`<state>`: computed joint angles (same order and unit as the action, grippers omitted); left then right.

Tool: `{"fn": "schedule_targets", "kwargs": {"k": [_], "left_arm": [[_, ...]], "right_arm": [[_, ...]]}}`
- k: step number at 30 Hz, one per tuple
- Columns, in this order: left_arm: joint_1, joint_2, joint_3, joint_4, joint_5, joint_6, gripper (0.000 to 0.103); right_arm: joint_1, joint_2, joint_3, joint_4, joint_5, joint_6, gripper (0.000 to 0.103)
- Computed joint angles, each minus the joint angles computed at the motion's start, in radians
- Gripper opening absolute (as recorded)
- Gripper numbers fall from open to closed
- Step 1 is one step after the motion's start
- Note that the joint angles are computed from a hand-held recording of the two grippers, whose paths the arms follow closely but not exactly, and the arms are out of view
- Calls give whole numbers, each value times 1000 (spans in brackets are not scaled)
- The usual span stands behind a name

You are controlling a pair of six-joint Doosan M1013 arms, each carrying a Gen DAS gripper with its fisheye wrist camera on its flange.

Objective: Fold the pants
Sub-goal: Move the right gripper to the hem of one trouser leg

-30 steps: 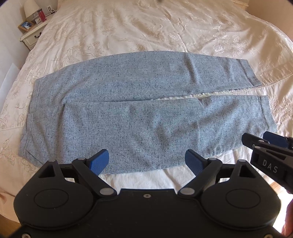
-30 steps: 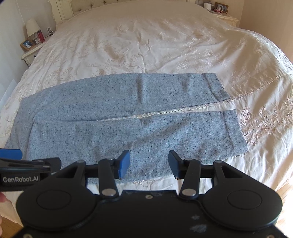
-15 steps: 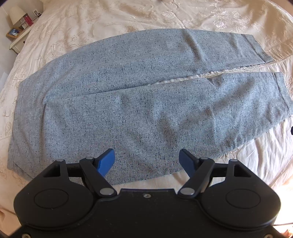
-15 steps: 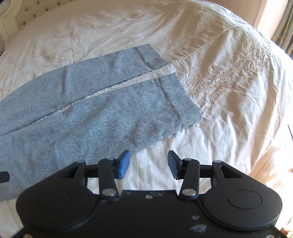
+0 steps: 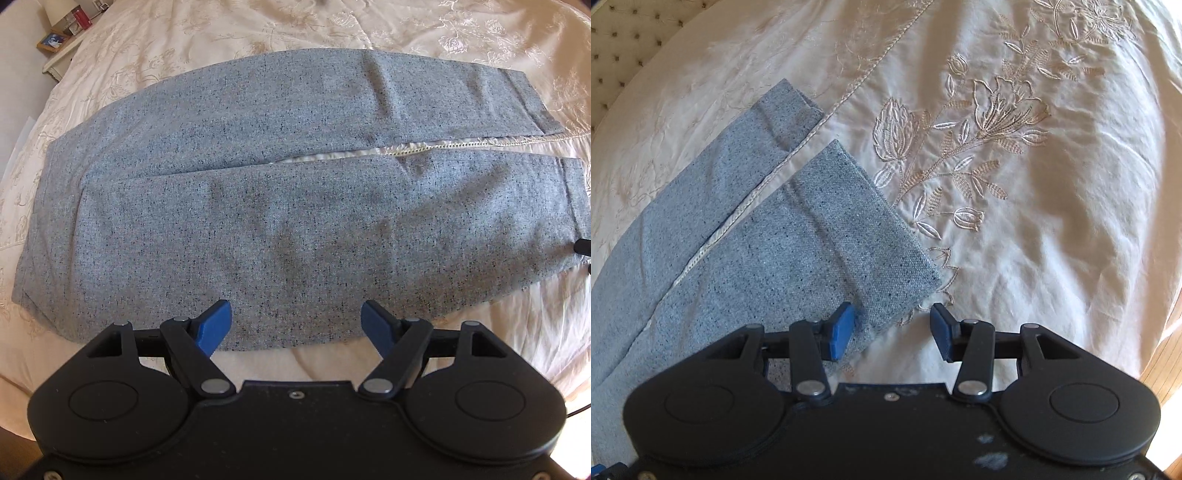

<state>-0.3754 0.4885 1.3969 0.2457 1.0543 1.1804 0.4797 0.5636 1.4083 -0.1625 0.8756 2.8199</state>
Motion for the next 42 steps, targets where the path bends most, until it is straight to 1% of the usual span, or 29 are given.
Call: {"fn": "schedule_targets", "kwargs": {"k": [1, 3, 5, 6, 9, 12, 14, 16, 18, 20, 21, 22, 23, 25, 26, 28, 29, 30, 31, 36, 40, 41, 42], "left_arm": [[-4, 2, -1, 2, 6, -12, 78], [-11, 8, -4, 8, 23, -33, 78], [-15, 15, -9, 6, 38, -47, 78], [-15, 16, -8, 4, 39, -52, 78], [-18, 14, -7, 14, 48, -57, 78], [-18, 4, 3, 14, 36, -58, 78], [-16, -2, 11, 12, 31, -59, 78], [-15, -6, 18, 20, 32, -66, 78], [-14, -6, 22, 29, 38, -73, 78], [-12, -10, 27, 40, 44, -87, 78], [-11, -15, 32, 46, 42, -97, 78], [-9, -21, 39, 50, 40, -106, 78], [-6, -27, 47, 53, 37, -114, 78], [-3, -33, 56, 59, 37, -126, 78], [-1, -34, 58, 58, 37, -126, 78], [2, -33, 59, 52, 39, -129, 78], [3, -33, 58, 46, 37, -132, 78], [4, -32, 57, 38, 35, -133, 78], [4, -30, 54, 34, 34, -134, 78], [-7, -29, 47, 34, 16, -134, 78], [-14, -23, 39, 26, 14, -135, 78], [-16, -21, 36, 23, 15, -135, 78], [-17, -19, 32, 21, 14, -135, 78]], "right_arm": [[-8, 2, 3, 18, -13, -16, 49], [-19, 6, 7, 54, -53, -52, 44], [-24, 7, 10, 58, -90, -84, 10], [-25, 11, -7, 67, -87, -117, 9], [-17, -2, -24, 24, -81, -165, 8], [-3, -30, -37, -29, -1, -209, 8], [-1, -48, -25, -26, 36, -214, 8], [-5, -47, -14, 2, 59, -242, 8], [-6, -34, 0, 32, 66, -261, 10], [-13, -11, -9, 66, 108, -310, 17], [-12, -13, -4, 53, 104, -287, 18], [-8, -23, 6, 25, 95, -237, 22], [0, -34, 14, -22, 93, -175, 27], [16, -51, 21, -121, 103, -90, 29], [19, -61, 33, -155, 78, -76, 30], [12, -79, 58, -169, 13, -127, 29], [4, -79, 60, -152, -2, -173, 29], [-14, -71, 54, -102, -17, -256, 29], [-24, -66, 50, -74, -21, -301, 29], [-68, -21, 5, 22, -22, -466, 29], [-112, 18, -30, 186, -20, -617, 31], [-126, 30, -39, 242, -16, -666, 27], [-132, 36, -46, 285, -17, -716, 6]]}}
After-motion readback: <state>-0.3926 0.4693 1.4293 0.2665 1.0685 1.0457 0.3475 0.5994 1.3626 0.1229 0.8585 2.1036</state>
